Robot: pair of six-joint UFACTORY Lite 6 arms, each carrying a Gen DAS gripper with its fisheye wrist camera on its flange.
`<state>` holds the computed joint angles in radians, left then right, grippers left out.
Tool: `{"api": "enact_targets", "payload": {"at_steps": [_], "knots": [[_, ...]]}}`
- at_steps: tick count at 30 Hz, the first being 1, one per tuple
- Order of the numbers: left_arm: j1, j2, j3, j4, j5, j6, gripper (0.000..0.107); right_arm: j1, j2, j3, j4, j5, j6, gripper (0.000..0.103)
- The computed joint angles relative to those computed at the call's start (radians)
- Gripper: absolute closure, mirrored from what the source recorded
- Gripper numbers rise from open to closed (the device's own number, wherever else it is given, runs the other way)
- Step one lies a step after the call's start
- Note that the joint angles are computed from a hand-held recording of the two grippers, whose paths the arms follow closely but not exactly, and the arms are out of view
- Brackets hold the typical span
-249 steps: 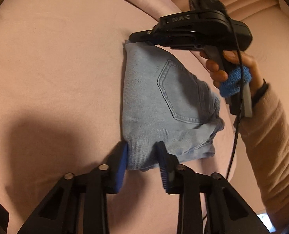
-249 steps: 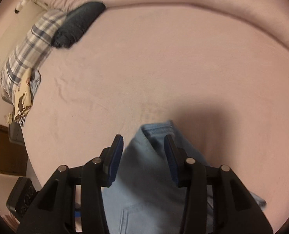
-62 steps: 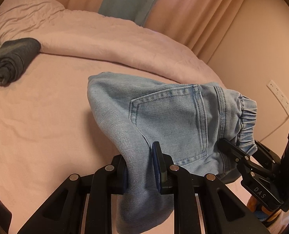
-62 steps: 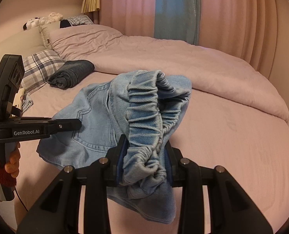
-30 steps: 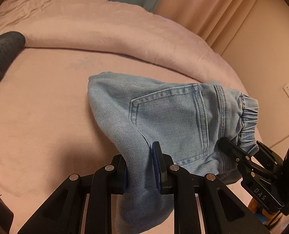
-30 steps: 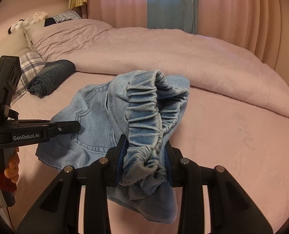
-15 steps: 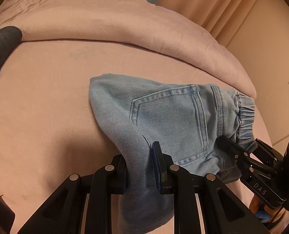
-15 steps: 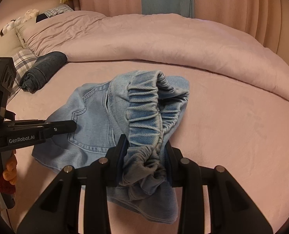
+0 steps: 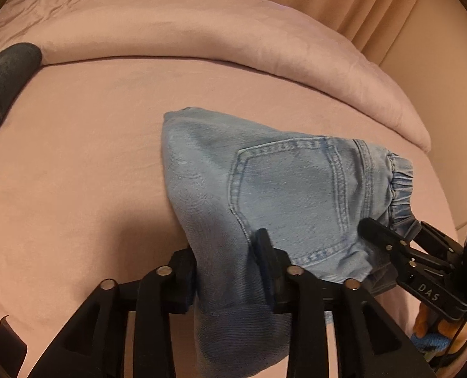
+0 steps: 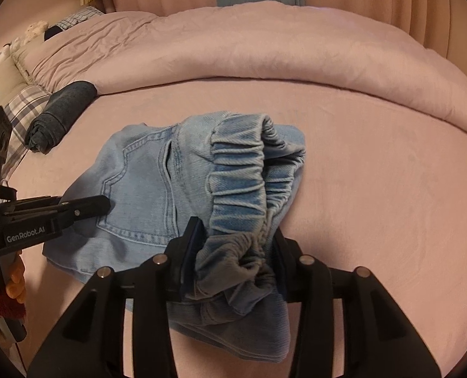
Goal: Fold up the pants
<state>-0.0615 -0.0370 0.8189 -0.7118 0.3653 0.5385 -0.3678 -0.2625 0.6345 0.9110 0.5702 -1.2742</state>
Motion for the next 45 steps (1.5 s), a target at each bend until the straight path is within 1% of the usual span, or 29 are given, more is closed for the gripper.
{"api": "enact_targets", "payload": {"at_steps": [2,3,6,8,9,11,13,14,16,17,18,20,22,24,25,26,29,31,34,35,37,40,42,44,45], "knots": [[-0.006,-0.008,0.002,0.055,-0.006,-0.06,0.068,-0.011,0.018,0.011,-0.013,0.006,0.019,0.051],[-0.015,-0.019,0.002,0.12,-0.011,-0.127,0.066,-0.015,0.027,0.018,-0.028,0.008,0.041,0.049],[-0.04,-0.069,-0.009,0.328,-0.033,-0.338,0.066,-0.04,0.018,0.017,-0.049,0.023,0.069,0.046],[-0.051,-0.115,-0.021,0.424,-0.035,-0.434,0.066,-0.073,-0.018,0.008,-0.055,0.039,0.074,0.045],[-0.056,-0.14,-0.034,0.441,-0.039,-0.443,0.066,-0.094,-0.041,0.004,-0.054,0.053,0.068,0.045],[-0.082,-0.185,-0.055,0.489,-0.053,-0.478,0.066,-0.116,-0.094,-0.008,-0.045,0.043,0.054,0.044],[-0.121,-0.219,-0.073,0.496,-0.063,-0.464,0.066,-0.146,-0.155,-0.023,0.014,0.055,-0.011,0.045],[-0.144,-0.222,-0.075,0.518,-0.067,-0.479,0.066,-0.161,-0.163,-0.022,0.048,0.072,-0.051,0.044],[-0.195,-0.209,-0.081,0.604,-0.08,-0.553,0.066,-0.168,-0.169,-0.01,0.112,0.124,-0.117,0.048],[-0.216,-0.19,-0.078,0.643,-0.089,-0.588,0.066,-0.148,-0.159,0.0,0.11,0.118,-0.112,0.055],[-0.234,-0.159,-0.072,0.669,-0.097,-0.615,0.065,-0.116,-0.152,0.004,0.105,0.099,-0.104,0.061],[-0.247,-0.091,-0.047,0.688,-0.103,-0.639,0.065,-0.058,-0.127,0.005,0.122,0.059,-0.125,0.063],[-0.255,-0.042,-0.047,0.742,-0.127,-0.691,0.066,0.035,-0.081,0.006,0.084,-0.041,-0.098,0.065],[-0.26,-0.034,-0.055,0.737,-0.144,-0.684,0.066,0.09,-0.047,0.004,0.031,-0.111,-0.05,0.066],[-0.255,-0.028,-0.056,0.708,-0.151,-0.651,0.066,0.114,-0.012,0.011,-0.006,-0.141,-0.02,0.065],[-0.25,-0.024,-0.055,0.673,-0.156,-0.614,0.066,0.114,0.002,0.011,-0.002,-0.149,-0.031,0.065],[-0.241,-0.023,-0.046,0.588,-0.141,-0.541,0.066,0.085,0.031,0.028,0.015,-0.126,-0.074,0.065],[-0.23,-0.032,-0.035,0.55,-0.117,-0.507,0.066,0.08,0.037,0.046,-0.023,-0.11,-0.045,0.064],[-0.185,-0.088,-0.051,0.381,-0.1,-0.36,0.066,0.07,0.021,0.053,-0.026,-0.086,-0.032,0.064],[-0.176,-0.104,-0.055,0.382,-0.108,-0.365,0.066,0.055,0.001,0.046,-0.02,-0.067,-0.035,0.064],[-0.166,-0.108,-0.054,0.424,-0.109,-0.406,0.066,-0.014,-0.069,0.021,0.014,0.018,-0.065,0.066],[-0.17,-0.052,-0.033,0.507,-0.102,-0.495,0.066,-0.085,-0.129,-0.009,0.019,0.106,-0.085,0.064],[-0.187,-0.011,-0.023,0.588,-0.115,-0.577,0.066,-0.079,-0.127,-0.027,-0.007,0.101,-0.074,0.065],[-0.216,0.022,-0.001,0.708,-0.119,-0.699,0.065,-0.048,-0.118,-0.06,-0.01,0.042,-0.08,0.065],[-0.221,0.03,0.008,0.724,-0.117,-0.719,0.065,-0.031,-0.106,-0.067,-0.017,0.015,-0.071,0.065]]}}
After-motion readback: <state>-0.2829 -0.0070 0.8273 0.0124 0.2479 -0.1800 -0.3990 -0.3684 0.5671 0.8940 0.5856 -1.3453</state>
